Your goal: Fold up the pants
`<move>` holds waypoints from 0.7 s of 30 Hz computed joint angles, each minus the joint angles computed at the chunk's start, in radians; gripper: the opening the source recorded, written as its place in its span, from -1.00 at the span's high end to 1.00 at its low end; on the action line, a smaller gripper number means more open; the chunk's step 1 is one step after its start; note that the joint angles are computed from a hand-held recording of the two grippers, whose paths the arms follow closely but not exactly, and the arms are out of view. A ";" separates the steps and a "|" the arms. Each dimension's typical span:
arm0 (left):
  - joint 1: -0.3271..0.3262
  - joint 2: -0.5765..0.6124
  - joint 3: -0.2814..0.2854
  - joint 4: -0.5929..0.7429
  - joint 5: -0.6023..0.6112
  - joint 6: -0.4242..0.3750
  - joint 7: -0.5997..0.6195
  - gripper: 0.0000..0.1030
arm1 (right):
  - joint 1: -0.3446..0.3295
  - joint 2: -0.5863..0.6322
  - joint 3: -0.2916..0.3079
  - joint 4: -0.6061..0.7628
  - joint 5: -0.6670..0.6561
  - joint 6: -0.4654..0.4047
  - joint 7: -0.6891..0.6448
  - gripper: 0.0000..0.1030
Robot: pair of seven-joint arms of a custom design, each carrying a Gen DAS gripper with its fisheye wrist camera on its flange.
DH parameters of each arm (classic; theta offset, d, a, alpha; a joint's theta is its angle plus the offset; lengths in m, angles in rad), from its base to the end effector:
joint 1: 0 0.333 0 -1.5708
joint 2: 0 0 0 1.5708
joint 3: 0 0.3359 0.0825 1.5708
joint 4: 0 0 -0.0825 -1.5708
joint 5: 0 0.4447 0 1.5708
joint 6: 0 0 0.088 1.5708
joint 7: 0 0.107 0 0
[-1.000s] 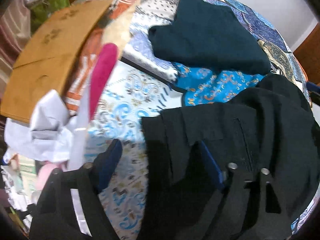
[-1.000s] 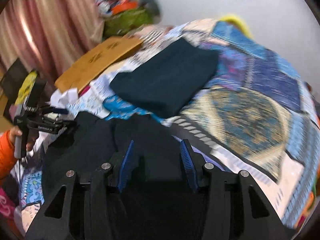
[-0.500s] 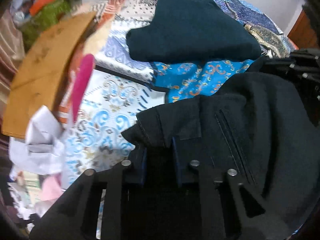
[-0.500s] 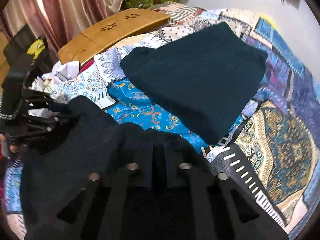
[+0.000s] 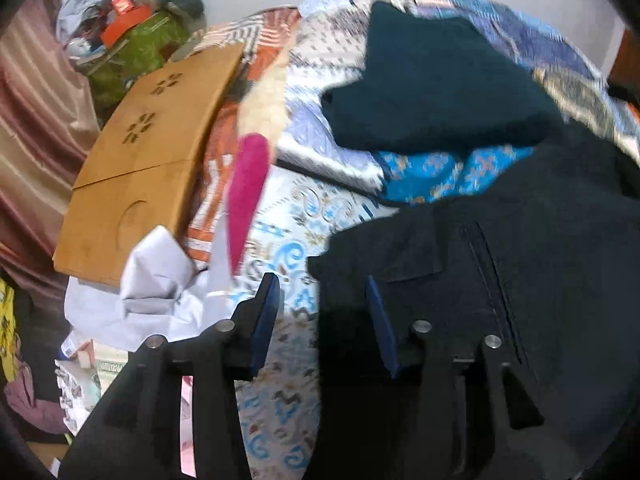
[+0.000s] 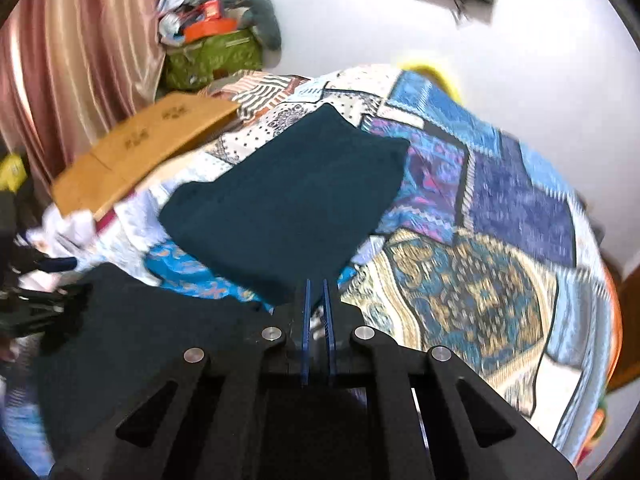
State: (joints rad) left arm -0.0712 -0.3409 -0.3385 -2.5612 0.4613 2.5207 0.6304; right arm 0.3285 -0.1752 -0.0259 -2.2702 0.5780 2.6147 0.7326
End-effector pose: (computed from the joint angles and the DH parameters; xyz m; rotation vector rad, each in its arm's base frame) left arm 0.4450 -0.1948 0.3874 -2.0615 1.7020 -0.2801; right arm 0.5542 0.1599 0.4746 -2.2885 1.0479 -0.2992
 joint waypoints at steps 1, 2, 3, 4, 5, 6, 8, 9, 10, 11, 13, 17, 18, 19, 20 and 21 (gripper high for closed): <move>0.003 -0.036 -0.005 -0.010 0.012 -0.011 -0.015 0.09 | -0.004 -0.028 -0.010 -0.008 0.002 -0.043 -0.010 0.85; 0.004 -0.066 -0.007 -0.021 0.014 -0.016 -0.020 0.08 | -0.007 -0.055 -0.016 -0.022 -0.004 -0.069 -0.022 0.73; -0.004 -0.101 -0.002 -0.035 -0.001 -0.012 -0.011 0.06 | -0.008 -0.096 -0.023 -0.045 -0.017 -0.096 -0.042 0.65; -0.020 -0.138 0.014 -0.056 -0.035 0.005 0.014 0.01 | -0.003 -0.135 -0.031 -0.073 -0.023 -0.111 -0.066 0.45; -0.039 -0.175 0.029 -0.077 -0.076 0.022 0.045 -0.01 | 0.003 -0.172 -0.041 -0.100 -0.026 -0.119 -0.091 0.30; -0.047 -0.203 0.030 -0.093 -0.105 0.031 0.068 -0.05 | 0.010 -0.225 -0.050 -0.138 -0.037 -0.129 -0.119 0.27; -0.070 -0.262 0.019 -0.126 -0.156 0.032 0.110 -0.10 | 0.025 -0.301 -0.062 -0.194 -0.065 -0.144 -0.139 0.25; -0.081 -0.282 0.012 -0.138 -0.180 0.029 0.133 -0.12 | 0.033 -0.338 -0.070 -0.220 -0.080 -0.157 -0.147 0.25; -0.098 -0.294 0.002 -0.144 -0.204 0.023 0.154 -0.12 | 0.041 -0.379 -0.076 -0.250 -0.095 -0.169 -0.150 0.23; -0.108 -0.305 -0.008 -0.152 -0.223 0.018 0.171 -0.13 | 0.049 -0.404 -0.085 -0.269 -0.106 -0.178 -0.154 0.19; -0.130 -0.314 -0.038 -0.158 -0.256 0.001 0.185 -0.13 | 0.068 -0.466 -0.100 -0.318 -0.123 -0.202 -0.158 0.08; -0.185 -0.325 -0.060 -0.186 -0.316 -0.002 0.217 -0.14 | 0.087 -0.538 -0.109 -0.400 -0.161 -0.220 -0.140 0.04; -0.195 -0.325 -0.068 -0.190 -0.323 -0.007 0.222 -0.14 | 0.089 -0.551 -0.108 -0.423 -0.174 -0.216 -0.133 0.04; -0.206 -0.318 -0.079 -0.193 -0.329 -0.011 0.224 -0.15 | 0.092 -0.555 -0.107 -0.437 -0.186 -0.210 -0.127 0.04; -0.209 -0.313 -0.083 -0.194 -0.332 -0.013 0.226 -0.16 | 0.095 -0.557 -0.104 -0.451 -0.200 -0.202 -0.120 0.04; -0.211 -0.300 -0.084 -0.192 -0.335 -0.012 0.230 -0.17 | 0.097 -0.554 -0.097 -0.465 -0.218 -0.182 -0.116 0.04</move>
State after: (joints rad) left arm -0.2821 -0.6405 -0.4229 -2.7536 0.1266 2.5088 0.8608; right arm 0.4256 -0.7291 -0.1227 -2.7357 0.3596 2.4323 0.6168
